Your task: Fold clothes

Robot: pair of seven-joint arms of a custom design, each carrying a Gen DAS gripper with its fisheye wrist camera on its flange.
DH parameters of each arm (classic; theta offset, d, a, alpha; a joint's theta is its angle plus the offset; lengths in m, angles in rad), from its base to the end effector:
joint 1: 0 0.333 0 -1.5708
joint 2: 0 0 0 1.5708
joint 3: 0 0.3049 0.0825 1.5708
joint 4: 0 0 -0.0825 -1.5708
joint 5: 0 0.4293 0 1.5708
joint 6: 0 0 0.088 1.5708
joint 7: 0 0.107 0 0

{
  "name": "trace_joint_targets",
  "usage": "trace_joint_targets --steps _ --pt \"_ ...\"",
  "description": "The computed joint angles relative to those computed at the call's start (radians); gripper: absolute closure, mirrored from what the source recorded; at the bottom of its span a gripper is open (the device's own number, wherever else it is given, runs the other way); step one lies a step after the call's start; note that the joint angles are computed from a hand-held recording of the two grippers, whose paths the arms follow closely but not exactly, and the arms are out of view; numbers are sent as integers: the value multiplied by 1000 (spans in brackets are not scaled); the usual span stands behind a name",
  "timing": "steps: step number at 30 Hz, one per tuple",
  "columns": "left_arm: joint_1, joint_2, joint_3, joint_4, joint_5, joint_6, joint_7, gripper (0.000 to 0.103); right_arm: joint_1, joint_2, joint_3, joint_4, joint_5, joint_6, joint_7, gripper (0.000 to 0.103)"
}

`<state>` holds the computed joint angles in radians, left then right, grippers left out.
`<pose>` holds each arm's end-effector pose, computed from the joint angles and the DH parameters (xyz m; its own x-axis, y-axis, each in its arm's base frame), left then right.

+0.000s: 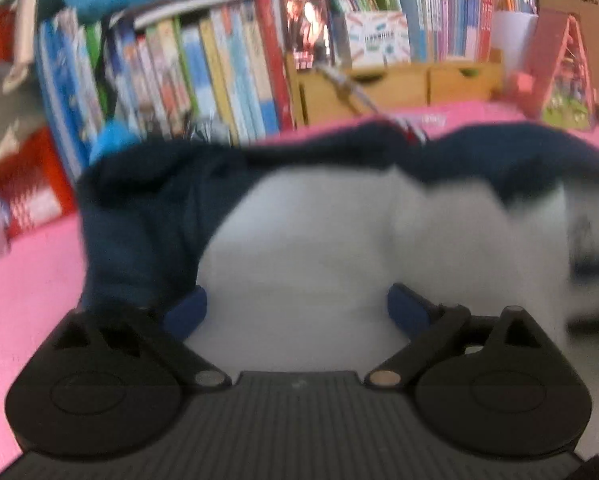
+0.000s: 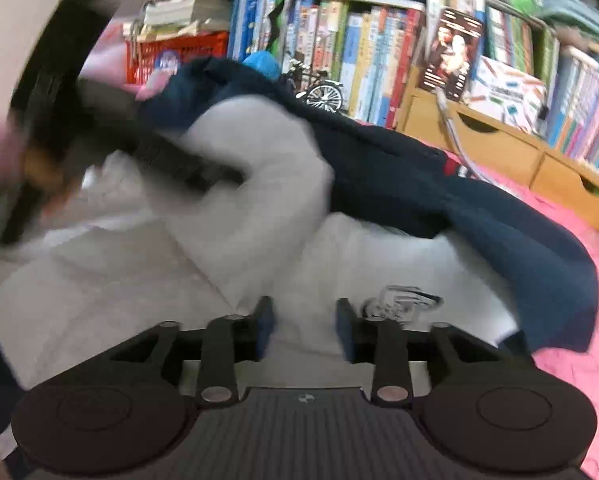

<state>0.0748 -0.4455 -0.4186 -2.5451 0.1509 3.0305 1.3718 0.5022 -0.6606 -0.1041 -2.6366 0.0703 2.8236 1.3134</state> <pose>0.4640 -0.1872 0.4830 -0.2571 -0.9551 -0.1474 -0.5659 0.2724 -0.7782 0.4119 0.1666 0.5242 0.5322 -0.8442 0.0646 -0.5339 -0.3939 -0.7482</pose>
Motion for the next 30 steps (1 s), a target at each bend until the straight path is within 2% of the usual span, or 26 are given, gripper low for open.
trace_joint_targets --steps 2,3,4,5,6,7,8,10,11,13,14,16,17,18,19,20,22,24,25,28,30 --pt "-57 -9 55 -33 -37 -9 31 3 -15 4 8 26 -11 63 8 47" --pt "-56 -13 54 -50 -47 20 23 3 -40 21 30 45 -27 110 22 39" --pt "-44 -18 41 -62 -51 37 13 3 -99 62 83 76 -75 184 63 32" --pt "-31 -20 26 -66 -52 44 9 2 -154 109 129 116 -132 234 109 17" --pt "-18 -21 13 -67 -52 46 5 0 -174 163 148 168 -148 234 112 11" --pt "-13 -20 9 -66 -56 45 3 0 -159 220 137 223 -151 211 118 12" --pt "-10 -18 5 -64 -60 43 1 0 -111 285 100 286 -127 175 118 12" --pt "-23 -12 18 -62 -74 40 7 0 -17 410 31 409 -7 87 74 11" --pt "-29 -11 24 -61 -79 39 11 0 -14 469 34 463 29 48 71 9" --pt "-34 -10 29 -62 -86 39 16 0 -54 554 79 533 5 -2 136 8" --pt "-34 -11 28 -63 -88 39 17 0 -62 588 88 559 34 -21 134 9" --pt "-37 -10 31 -64 -93 40 21 0 -84 611 106 563 84 -14 137 21" --pt "-40 -8 34 -64 -97 40 24 0 -100 602 119 547 68 10 165 43" --pt "-43 -6 37 -63 -100 41 26 0 -122 591 135 529 22 36 221 75" --pt "-48 -6 42 -63 -105 40 30 0 -155 570 156 506 -87 71 339 88" --pt "-49 -4 43 -62 -108 40 32 0 -195 540 177 478 -196 111 463 94" --pt "-48 -7 41 -65 -110 41 33 0 -278 471 212 415 -349 188 651 94" --pt "-56 -6 50 -66 -116 41 44 0 -441 378 298 353 -545 260 875 94" --pt "-56 -7 50 -67 -118 41 46 0 -516 330 328 321 -602 289 951 94" --pt "-46 -9 41 -67 -117 42 46 0 -657 186 338 221 -643 339 1046 94" --pt "-40 -9 36 -66 -115 43 45 0 -689 97 285 151 -621 312 1048 93"
